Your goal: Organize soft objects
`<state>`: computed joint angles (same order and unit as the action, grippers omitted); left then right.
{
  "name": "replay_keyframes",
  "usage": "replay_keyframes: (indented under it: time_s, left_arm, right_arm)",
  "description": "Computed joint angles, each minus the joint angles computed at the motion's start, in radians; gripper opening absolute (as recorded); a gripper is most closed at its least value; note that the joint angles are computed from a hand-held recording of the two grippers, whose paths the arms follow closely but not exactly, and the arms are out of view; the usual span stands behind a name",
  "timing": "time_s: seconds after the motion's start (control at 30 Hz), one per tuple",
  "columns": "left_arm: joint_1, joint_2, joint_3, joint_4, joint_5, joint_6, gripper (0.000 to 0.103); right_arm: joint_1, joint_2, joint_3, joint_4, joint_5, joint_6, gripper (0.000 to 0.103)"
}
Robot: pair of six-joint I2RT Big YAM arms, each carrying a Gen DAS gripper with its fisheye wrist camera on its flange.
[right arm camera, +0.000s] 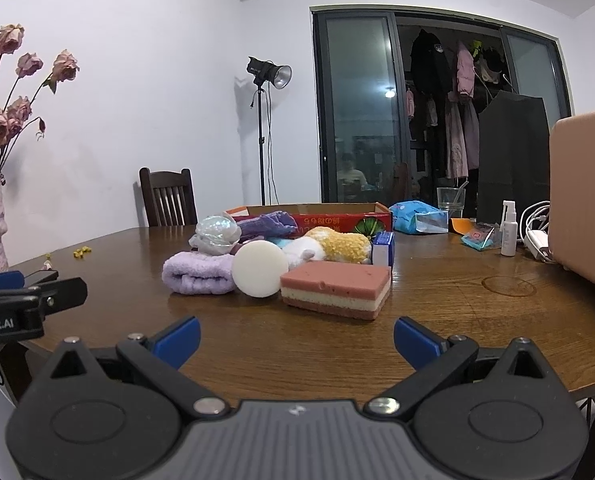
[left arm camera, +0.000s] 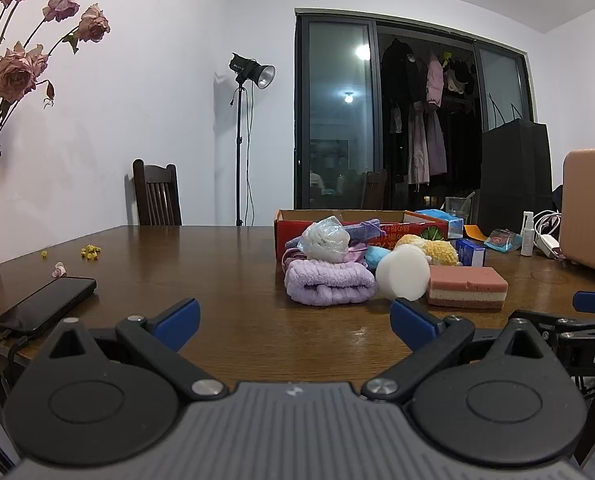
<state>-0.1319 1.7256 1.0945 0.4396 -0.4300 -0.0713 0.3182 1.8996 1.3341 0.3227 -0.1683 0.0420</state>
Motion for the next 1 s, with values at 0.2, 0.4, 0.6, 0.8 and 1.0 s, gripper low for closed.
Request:
replay_keyframes:
  time_s: [0.2,0.4,0.6,0.8,1.0]
  left_arm:
    - [0.000,0.001,0.000,-0.001,0.000,0.000,0.103]
    - [0.016,0.025,0.037,-0.003,0.004,0.020,0.103]
    - [0.055,0.089,0.141,-0.017,0.047,0.038,0.103]
    - [0.083,0.151,0.287,-0.174,0.113,0.009,0.103]
    - [0.109,0.236,0.470,-0.352,0.169,0.015,0.103]
  right_arm:
    - [0.000,0.001,0.002,-0.004,-0.001,0.002,0.103]
    - [-0.001,0.004,0.006,-0.004,-0.006,-0.004,0.103]
    - [-0.019,0.051,0.061,0.069,-0.042,0.073,0.103]
    - [-0.029,0.130,0.231,-0.058,-0.111,0.022,0.103]
    - [-0.030,0.247,0.503,-0.256,-0.178,0.030,0.086]
